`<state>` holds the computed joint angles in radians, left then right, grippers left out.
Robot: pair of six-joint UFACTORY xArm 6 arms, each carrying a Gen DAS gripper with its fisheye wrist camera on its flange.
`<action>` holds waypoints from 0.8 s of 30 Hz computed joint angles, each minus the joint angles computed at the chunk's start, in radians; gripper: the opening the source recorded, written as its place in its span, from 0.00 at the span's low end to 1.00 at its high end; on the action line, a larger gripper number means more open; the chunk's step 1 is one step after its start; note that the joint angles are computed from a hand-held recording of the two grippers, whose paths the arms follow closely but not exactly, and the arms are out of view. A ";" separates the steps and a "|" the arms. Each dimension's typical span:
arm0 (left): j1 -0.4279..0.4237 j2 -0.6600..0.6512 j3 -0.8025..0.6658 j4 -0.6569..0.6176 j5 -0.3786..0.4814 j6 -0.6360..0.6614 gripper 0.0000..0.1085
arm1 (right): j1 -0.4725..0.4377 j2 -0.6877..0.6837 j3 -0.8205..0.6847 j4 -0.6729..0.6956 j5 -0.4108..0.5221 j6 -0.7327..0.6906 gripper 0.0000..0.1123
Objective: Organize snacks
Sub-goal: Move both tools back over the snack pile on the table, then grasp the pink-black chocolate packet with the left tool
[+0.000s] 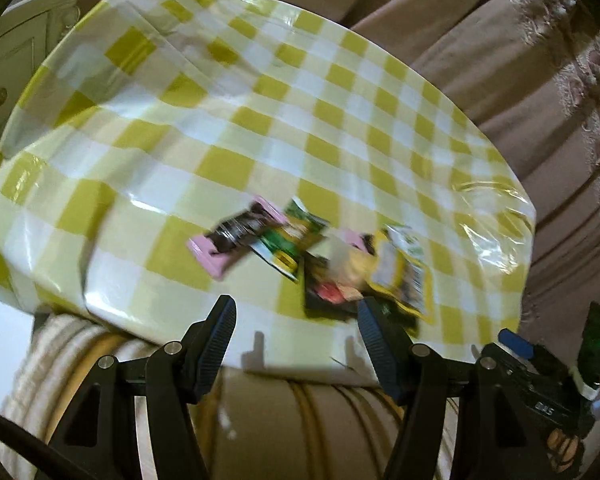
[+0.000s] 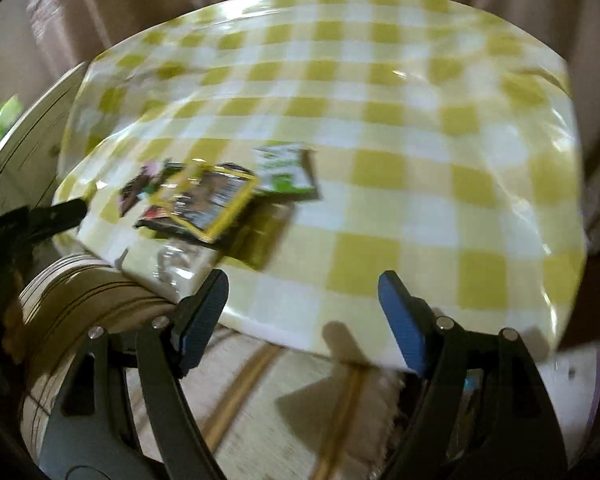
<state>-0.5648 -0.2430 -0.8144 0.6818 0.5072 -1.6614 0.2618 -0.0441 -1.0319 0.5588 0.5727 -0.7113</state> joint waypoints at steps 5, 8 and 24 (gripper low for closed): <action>0.048 0.019 -0.006 -0.059 0.004 0.133 0.59 | 0.037 0.077 -0.105 0.046 0.060 -0.127 0.78; 0.079 0.033 -0.004 -0.102 -0.003 0.201 0.59 | 0.051 0.136 -0.177 0.075 0.108 -0.197 0.82; 0.166 0.132 -0.036 -0.298 -0.047 0.533 0.59 | 0.115 0.426 -0.549 -0.026 0.328 -0.320 0.82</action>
